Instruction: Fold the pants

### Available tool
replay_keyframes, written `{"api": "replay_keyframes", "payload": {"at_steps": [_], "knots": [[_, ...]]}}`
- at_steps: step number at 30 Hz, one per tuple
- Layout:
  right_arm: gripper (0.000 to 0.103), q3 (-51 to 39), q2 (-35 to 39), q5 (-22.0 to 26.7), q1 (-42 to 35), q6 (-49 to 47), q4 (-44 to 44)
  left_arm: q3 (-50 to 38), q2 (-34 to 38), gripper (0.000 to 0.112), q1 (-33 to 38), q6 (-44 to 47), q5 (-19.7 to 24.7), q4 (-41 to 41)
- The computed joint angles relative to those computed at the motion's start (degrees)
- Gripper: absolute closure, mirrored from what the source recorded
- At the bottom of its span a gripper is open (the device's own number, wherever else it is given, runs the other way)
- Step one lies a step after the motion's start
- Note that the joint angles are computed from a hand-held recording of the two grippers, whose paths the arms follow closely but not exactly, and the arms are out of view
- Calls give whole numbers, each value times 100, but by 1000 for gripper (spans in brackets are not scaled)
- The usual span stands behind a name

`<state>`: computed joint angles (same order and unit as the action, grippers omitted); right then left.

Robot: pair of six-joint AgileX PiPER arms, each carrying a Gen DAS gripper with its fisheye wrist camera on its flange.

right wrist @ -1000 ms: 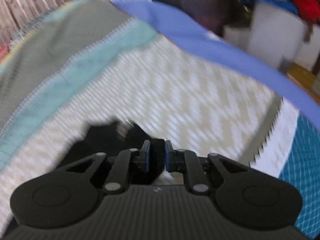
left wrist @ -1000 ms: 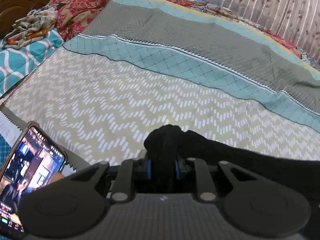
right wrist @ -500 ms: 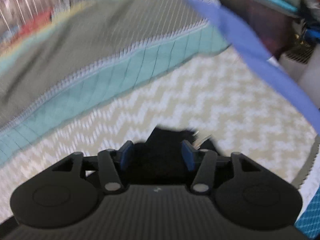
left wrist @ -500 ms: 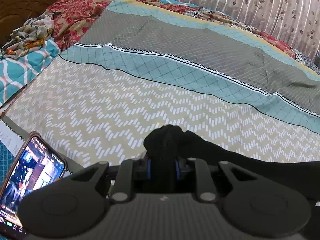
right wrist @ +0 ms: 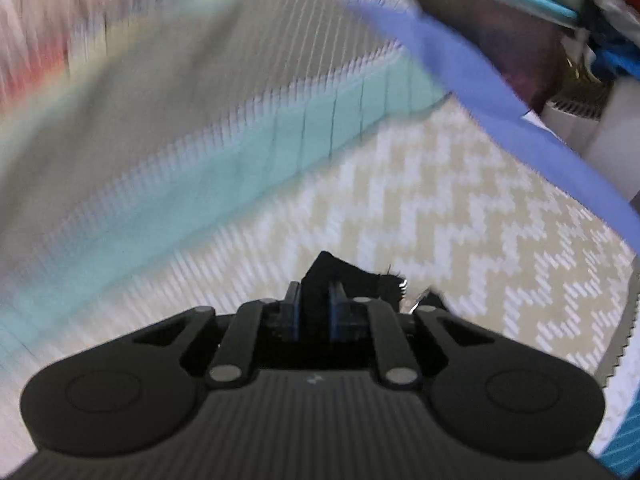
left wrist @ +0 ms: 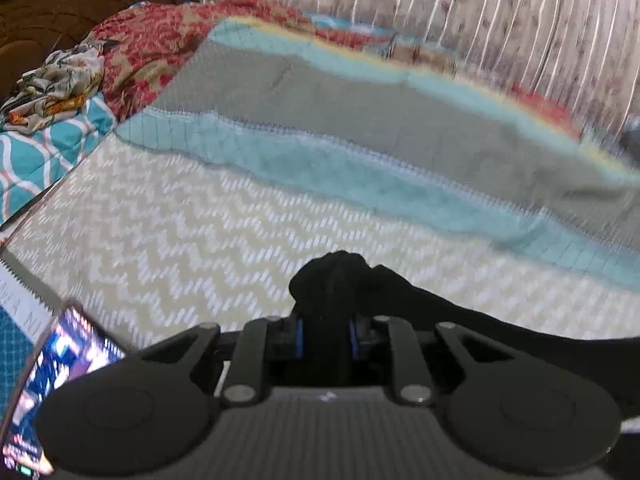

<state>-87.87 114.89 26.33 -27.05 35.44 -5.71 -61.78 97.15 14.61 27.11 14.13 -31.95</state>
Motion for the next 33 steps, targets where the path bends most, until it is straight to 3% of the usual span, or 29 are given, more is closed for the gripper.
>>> {"api": "replay_keyframes", "payload": {"at_steps": [2, 5, 7, 11, 14, 18, 24, 26, 29, 30, 31, 33], "knots": [[88, 269, -437, -432, -341, -762, 1146, 68, -194, 95, 138, 1033, 44, -1125], [88, 325, -801, -103, -784, -2151, 2521, 412, -547, 95, 168, 2460, -62, -2468], [88, 658, -1176, 77, -1108, -3106, 3549, 639, -741, 95, 164, 2996, -75, -2898], [88, 1691, -2131, 509, -1742, -4715, 5038, 1243, -1295, 95, 421, 4190, 270, -3776], [88, 2456, -2881, 1047, -2320, -5619, 5677, 1902, -1934, 95, 744, 5152, 545, -4360], [88, 3682, -3696, 2103, -3894, -6976, 6415, 2759, -2908, 95, 1648, 5608, 1443, -4132], [88, 5152, -4289, 3120, -6037, -7967, 6096, 3522, -3973, 95, 3628, 5897, 3266, -3356], [87, 5437, -4237, 3121, -6353, -8151, 6023, 3672, -4057, 94, 4081, 6000, 3588, -3141], [78, 5635, -4434, 2800, -6224, -8227, 5943, 3983, -4313, 81, 4139, 5798, 3393, -2607], [59, 5632, -4635, 2561, -5998, -7973, 5793, 4068, -4449, 79, 4358, 5899, 3578, -2497], [47, 5571, -4817, 2346, -5796, -7635, 5598, 4106, -4536, 75, 4697, 6137, 3889, -2427], [48, 5548, -5154, 1901, -5559, -7238, 5447, 4100, -4621, 66, 5839, 6890, 4860, -2294]]}}
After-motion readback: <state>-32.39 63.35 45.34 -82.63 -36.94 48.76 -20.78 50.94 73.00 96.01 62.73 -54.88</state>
